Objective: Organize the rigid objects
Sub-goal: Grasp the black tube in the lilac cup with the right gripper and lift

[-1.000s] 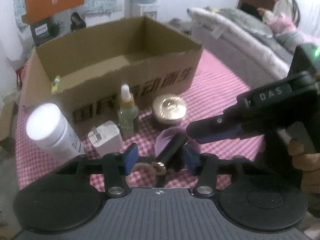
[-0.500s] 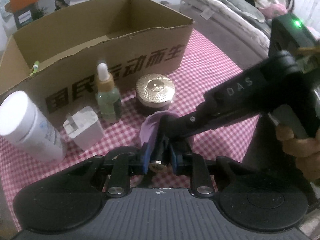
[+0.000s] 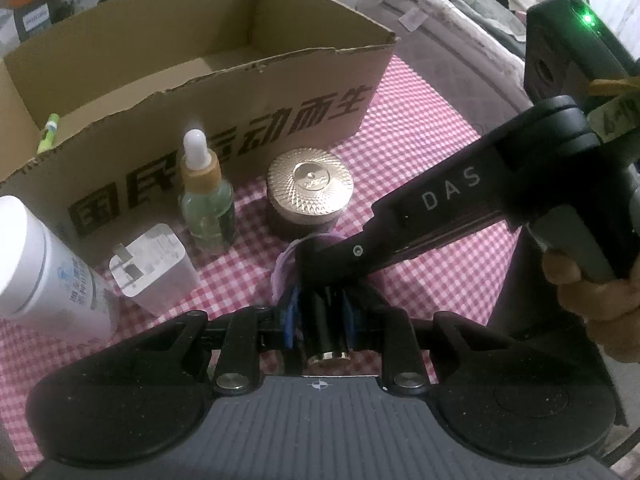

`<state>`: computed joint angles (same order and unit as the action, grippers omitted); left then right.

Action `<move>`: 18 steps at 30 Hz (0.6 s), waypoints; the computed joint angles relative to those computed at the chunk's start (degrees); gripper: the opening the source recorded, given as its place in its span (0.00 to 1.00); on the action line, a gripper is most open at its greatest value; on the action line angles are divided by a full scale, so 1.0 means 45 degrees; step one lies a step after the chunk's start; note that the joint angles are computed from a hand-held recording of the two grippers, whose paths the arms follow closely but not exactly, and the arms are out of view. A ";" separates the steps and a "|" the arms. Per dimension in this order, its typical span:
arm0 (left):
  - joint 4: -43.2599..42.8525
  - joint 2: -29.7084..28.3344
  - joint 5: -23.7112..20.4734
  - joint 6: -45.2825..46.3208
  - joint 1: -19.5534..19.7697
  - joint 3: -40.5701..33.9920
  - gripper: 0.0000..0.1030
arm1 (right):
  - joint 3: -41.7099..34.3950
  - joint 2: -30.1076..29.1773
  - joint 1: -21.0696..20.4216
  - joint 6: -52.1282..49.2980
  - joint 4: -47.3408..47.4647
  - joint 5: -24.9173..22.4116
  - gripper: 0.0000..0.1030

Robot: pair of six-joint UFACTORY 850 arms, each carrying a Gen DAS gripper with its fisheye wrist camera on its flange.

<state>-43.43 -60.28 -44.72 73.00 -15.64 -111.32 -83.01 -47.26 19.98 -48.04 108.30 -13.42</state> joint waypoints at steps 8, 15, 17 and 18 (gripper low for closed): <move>-0.0602 0.0377 0.0434 0.0596 0.0098 0.0595 0.22 | -0.0163 -0.0102 -0.0248 -0.0800 0.0880 -0.0195 0.23; -0.2054 0.1009 0.0907 0.1722 0.0360 0.1462 0.19 | 0.1401 0.0512 -0.0006 -0.7068 0.7395 -0.1410 0.19; -0.2633 0.1253 0.1014 0.2148 0.0441 0.1737 0.18 | 0.1826 0.0826 0.0064 -0.8563 0.8651 -0.1735 0.19; -0.2942 0.1390 0.1082 0.2400 0.0479 0.1885 0.15 | 0.1934 0.0969 0.0117 -0.9186 0.9169 -0.1749 0.19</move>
<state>-56.67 -54.03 -39.85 83.80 -13.48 -102.84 -74.30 -42.90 20.51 -89.37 149.56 -21.29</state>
